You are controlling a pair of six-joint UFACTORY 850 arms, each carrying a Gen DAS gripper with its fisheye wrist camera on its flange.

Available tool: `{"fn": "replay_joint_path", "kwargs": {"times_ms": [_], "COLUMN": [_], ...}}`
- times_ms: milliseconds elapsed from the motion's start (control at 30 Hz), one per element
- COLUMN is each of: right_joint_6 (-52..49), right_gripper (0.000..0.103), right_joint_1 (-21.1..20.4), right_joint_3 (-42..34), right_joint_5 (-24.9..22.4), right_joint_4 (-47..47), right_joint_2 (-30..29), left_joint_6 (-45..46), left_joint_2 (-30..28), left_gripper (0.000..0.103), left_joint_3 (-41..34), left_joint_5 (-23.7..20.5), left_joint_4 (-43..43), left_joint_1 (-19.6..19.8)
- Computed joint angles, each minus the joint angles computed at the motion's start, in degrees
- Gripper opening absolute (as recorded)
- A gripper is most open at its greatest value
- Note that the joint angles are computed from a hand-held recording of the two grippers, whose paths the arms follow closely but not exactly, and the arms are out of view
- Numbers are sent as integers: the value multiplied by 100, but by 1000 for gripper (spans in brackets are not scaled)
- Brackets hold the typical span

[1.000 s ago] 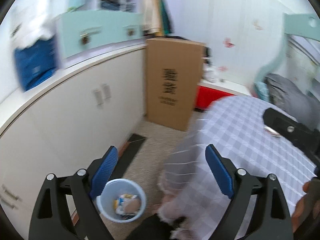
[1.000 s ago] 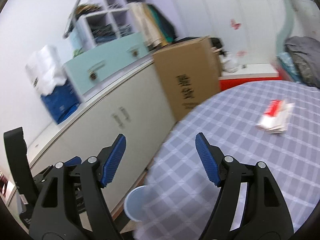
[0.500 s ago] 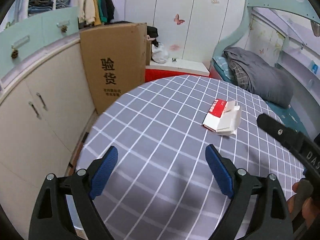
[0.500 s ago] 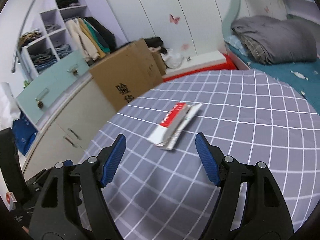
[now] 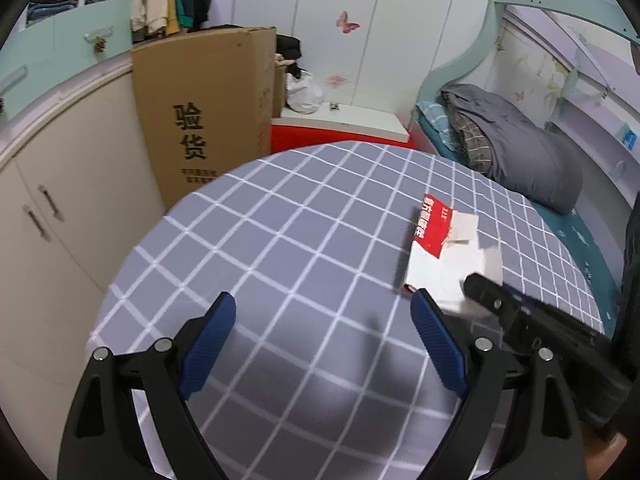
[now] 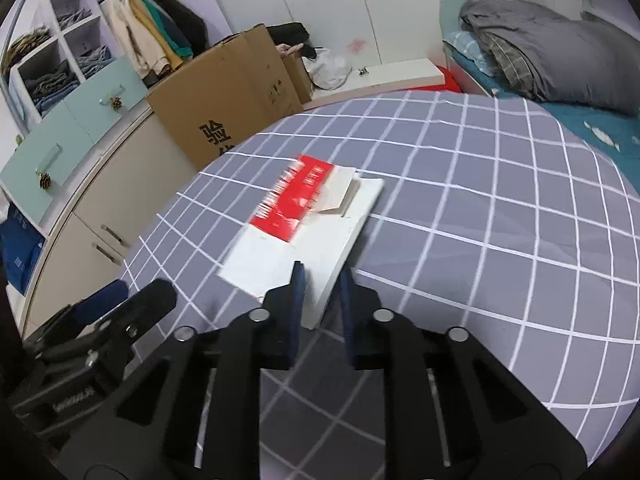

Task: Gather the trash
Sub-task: 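Grasp the red-labelled white box with the right tool while the left tool grasps the red pen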

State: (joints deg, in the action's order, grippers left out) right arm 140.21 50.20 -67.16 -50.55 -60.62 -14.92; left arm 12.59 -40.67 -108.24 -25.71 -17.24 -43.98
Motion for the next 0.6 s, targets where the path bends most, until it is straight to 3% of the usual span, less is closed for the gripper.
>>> {"fn": "replay_joint_path", "kwargs": {"times_ms": [233, 367, 433, 567, 600], "right_joint_6": [616, 636, 632, 677, 708], "right_gripper": [14, 14, 14, 13, 13], "right_joint_1": [8, 0, -25, -51, -50], "right_joint_3": [335, 347, 332, 391, 407], "right_joint_5": [269, 303, 335, 423, 439], "right_joint_4": [-329, -358, -377, -474, -506], "right_joint_2": [226, 244, 234, 275, 285], "left_joint_6": [660, 917, 1007, 1319, 1495], "left_joint_2": [-487, -813, -829, -943, -909], "left_gripper": [86, 64, 58, 22, 19], "left_joint_3": [-627, -1055, -1038, -1175, -1113], "left_joint_5": [-262, -695, -654, -930, -892], "left_joint_4": [-929, -1494, -1673, -1991, -2135], "left_joint_1": [-86, -66, -75, -104, -116]}}
